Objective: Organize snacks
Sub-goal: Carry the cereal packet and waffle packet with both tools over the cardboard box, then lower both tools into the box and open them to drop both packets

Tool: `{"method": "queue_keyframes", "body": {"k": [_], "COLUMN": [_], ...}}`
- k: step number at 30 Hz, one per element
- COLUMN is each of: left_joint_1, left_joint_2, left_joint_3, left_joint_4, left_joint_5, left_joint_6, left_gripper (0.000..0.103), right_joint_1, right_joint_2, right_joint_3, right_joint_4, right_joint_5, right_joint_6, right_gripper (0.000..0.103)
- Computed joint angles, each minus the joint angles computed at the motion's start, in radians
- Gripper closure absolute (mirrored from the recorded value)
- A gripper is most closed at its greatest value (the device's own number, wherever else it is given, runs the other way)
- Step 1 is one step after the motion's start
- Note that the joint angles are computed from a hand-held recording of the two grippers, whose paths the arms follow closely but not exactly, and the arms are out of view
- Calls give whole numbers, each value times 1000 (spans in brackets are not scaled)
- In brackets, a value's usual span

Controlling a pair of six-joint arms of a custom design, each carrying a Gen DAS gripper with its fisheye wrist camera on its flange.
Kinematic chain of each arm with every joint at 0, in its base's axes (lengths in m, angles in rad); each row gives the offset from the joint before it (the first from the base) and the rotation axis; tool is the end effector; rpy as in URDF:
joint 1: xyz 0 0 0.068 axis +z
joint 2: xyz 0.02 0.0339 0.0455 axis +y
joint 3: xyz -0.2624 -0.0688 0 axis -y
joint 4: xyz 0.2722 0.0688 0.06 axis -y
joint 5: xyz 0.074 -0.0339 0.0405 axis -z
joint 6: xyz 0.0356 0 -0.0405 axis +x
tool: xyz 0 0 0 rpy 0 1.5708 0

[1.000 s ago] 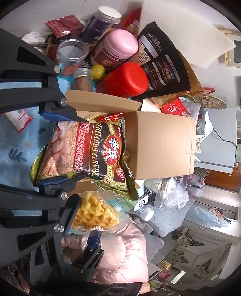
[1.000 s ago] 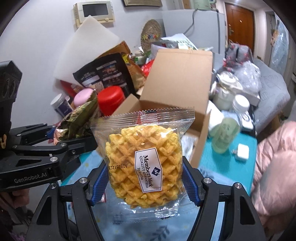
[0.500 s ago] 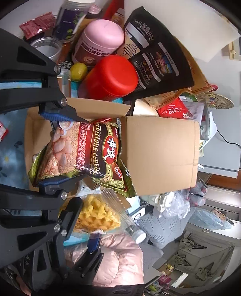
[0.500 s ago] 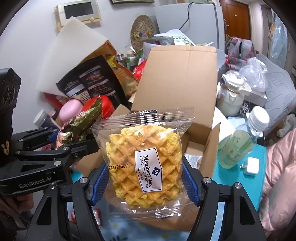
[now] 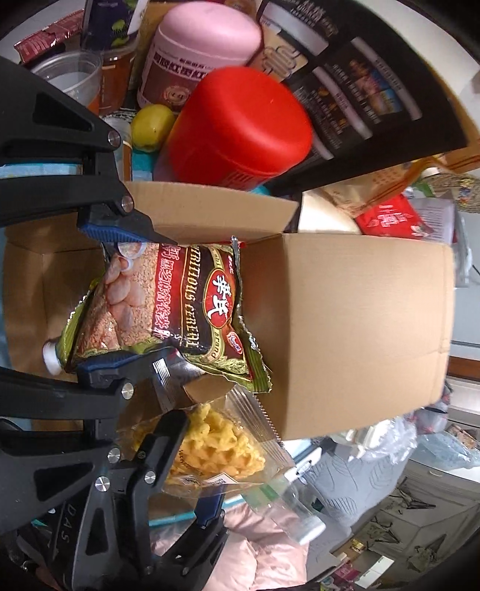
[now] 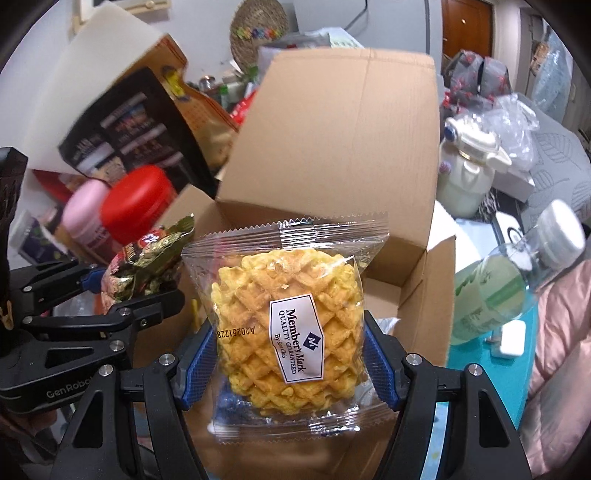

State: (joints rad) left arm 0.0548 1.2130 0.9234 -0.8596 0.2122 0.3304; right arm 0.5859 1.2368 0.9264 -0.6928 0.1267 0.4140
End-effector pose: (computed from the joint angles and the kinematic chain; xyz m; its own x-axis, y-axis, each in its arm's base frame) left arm 0.2507 0.0062 0.2398 -0.8512 0.2709 -0.4494 0.3263 0.9440 -0.0490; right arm 0.2277 0.1457 0.2432 -0.8411 -0.0793 -0.5350 -0.1677 0.9787 0.1187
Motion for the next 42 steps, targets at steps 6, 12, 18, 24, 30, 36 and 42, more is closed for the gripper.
{"method": "queue_keyframes", "body": {"k": [6,12,18,24,30,36,42], "left_joint_1": [-29,-57,-107,-106,-79,-73,-50], "left_joint_2": [52,95,90,21,-56,-158,-263], "left_joint_3": [-38,-45,-47,-57,-40,-3,62], "left_joint_4": [67,84,91,59,-3,-76,-173], "left_joint_5": [-53,-90,-188,-215,-194,-175,-152], "left_joint_6": [-16,-36,-90,-95,-88,-95,-104], "left_gripper": [56,56,51,50,49,49,49], "right_joint_1": [3,15,7,41,66,110,155], "right_joint_2": [71,101,103,68,-6,-78,-136], "right_joint_3": [1,-4,5,4,5,46,108], "right_joint_4": [11,25,-21,-70,-115,-179,-242], "right_joint_5": [29,70,56,92,110,164,212], "right_joint_6": [-16,-35,-22,-1,26,38,38], "right_gripper": [31,26,15,9,9,9,9]}}
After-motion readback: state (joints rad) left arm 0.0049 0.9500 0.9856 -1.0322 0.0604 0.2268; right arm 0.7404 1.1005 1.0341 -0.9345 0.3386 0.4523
